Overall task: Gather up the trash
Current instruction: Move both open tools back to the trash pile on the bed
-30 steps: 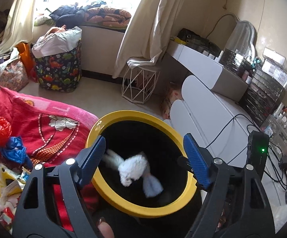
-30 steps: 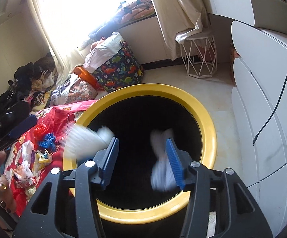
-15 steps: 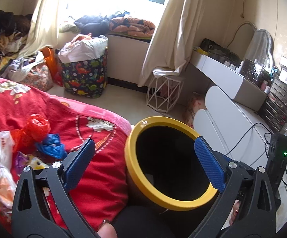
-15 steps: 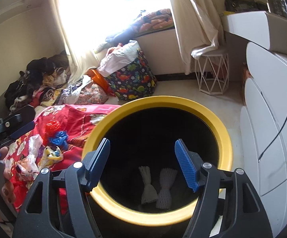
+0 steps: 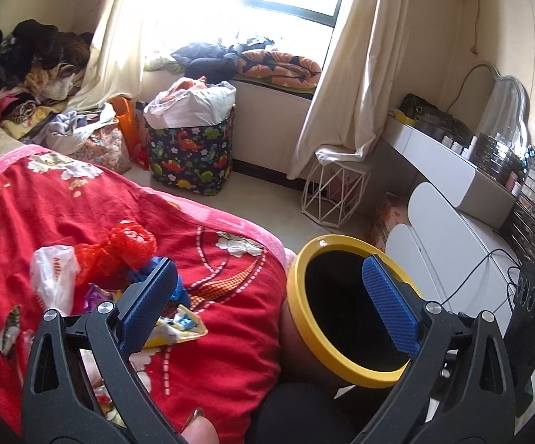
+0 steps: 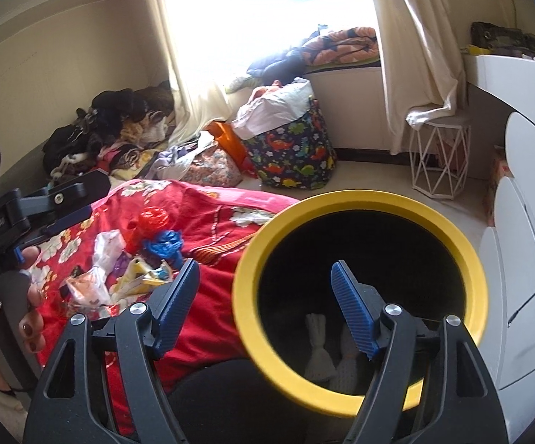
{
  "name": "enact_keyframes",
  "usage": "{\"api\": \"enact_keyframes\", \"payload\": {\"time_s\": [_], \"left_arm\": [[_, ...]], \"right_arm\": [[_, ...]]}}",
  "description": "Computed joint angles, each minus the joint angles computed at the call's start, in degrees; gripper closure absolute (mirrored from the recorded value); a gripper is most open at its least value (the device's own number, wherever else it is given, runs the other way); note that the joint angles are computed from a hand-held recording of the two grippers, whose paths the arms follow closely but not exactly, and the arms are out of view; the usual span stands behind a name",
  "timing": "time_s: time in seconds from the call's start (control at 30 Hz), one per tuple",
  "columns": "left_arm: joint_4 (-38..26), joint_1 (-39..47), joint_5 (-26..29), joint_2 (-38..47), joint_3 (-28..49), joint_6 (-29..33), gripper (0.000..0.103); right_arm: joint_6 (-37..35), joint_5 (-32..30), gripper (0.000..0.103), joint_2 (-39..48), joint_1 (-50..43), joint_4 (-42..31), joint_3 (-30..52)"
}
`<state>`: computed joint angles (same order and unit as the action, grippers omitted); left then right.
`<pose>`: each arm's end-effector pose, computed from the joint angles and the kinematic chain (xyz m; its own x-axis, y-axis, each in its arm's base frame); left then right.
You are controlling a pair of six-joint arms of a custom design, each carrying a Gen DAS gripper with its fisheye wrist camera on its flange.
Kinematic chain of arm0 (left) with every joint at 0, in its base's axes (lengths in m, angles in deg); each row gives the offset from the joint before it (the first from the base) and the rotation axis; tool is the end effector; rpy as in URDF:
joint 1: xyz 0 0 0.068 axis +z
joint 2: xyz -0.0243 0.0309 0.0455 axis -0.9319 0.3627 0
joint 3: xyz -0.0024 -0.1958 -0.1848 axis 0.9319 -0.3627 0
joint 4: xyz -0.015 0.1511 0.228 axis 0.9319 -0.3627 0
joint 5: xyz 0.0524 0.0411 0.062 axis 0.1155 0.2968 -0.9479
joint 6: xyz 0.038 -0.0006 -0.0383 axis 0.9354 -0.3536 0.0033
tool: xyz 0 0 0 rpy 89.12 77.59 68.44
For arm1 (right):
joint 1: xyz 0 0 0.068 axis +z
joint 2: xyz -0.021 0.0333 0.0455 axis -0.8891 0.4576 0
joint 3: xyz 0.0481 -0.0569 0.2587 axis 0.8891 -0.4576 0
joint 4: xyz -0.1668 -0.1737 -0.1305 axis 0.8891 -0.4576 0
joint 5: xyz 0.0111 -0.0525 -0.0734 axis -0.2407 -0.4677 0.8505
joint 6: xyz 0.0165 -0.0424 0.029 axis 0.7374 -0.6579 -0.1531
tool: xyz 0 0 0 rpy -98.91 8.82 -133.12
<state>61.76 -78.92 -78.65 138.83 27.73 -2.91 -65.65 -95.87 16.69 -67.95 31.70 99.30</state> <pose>0.2882 -0.0586 0.1091 -0.5495 -0.0586 -0.8334 0.2480 0.9411 -0.2297 0.2555 -0.0093 0.0642 -0.5667 0.0944 -0.8185 -0.2105 0.9438 0.2546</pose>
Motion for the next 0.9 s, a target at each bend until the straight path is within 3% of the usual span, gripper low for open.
{"api": "enact_keyframes", "payload": {"time_s": [0.9], "left_arm": [[-2.16,18.13,4.65,-9.55,-5.2,1.69,0.011]], "right_arm": [[-0.39,6.14,0.03,-4.36,23.74,-7.52,3.04]]}}
